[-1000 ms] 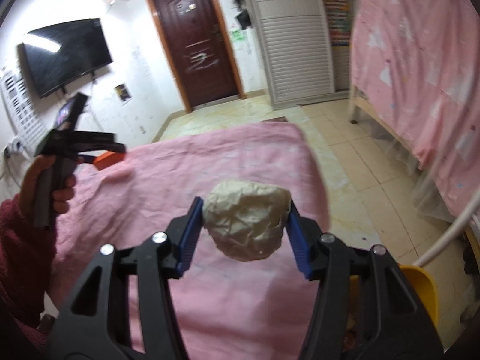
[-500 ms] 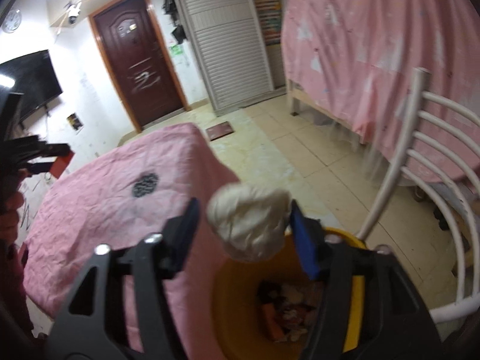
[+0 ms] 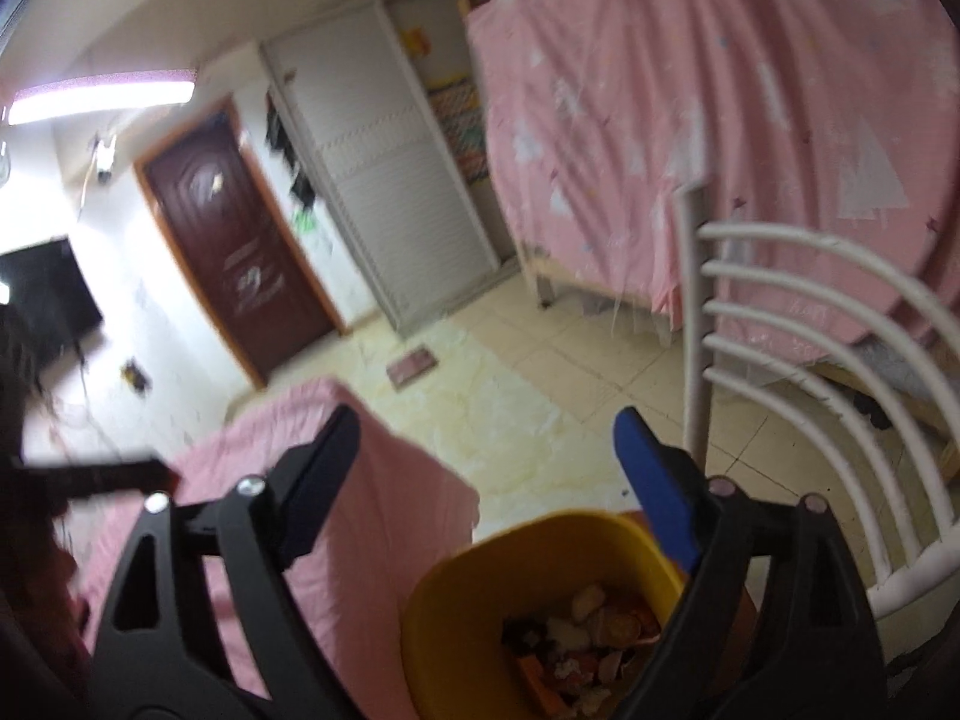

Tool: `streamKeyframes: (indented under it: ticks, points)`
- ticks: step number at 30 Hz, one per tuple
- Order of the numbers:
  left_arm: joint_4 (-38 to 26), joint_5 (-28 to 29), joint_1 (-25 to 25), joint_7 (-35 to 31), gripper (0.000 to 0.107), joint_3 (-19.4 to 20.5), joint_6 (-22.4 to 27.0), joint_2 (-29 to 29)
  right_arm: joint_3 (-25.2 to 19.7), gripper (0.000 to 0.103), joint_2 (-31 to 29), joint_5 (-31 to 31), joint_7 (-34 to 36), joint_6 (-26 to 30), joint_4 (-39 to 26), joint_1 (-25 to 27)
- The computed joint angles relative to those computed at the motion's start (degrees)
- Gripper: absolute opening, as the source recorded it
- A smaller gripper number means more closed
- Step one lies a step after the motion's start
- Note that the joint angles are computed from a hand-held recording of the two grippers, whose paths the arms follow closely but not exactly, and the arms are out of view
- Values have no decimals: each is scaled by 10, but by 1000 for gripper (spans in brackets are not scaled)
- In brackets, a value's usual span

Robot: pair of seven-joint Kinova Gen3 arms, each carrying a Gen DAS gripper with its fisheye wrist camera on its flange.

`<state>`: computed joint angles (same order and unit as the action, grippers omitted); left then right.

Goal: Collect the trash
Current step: 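Carry paper ball and orange box over the yellow bin and open both grippers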

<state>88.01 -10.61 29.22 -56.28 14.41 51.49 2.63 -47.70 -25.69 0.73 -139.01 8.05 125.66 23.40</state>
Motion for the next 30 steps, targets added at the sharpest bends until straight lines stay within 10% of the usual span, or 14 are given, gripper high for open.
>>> streamKeyframes:
  ticks: [6, 15, 30]
  points:
    - [-19, -12, 39, -25, 86, 15, -20, 39, 81, 88, -38, -38, -3, -47, 50, -46]
    - [1, -30, 65, -15, 89, 3, -43, 25, 87, 92, -16, -53, 34, -55, 41, -60]
    - [171, -95, -60, 129, 89, 30, -98, -137, -133, 97, 29, -43, 60, -36, -50, 58]
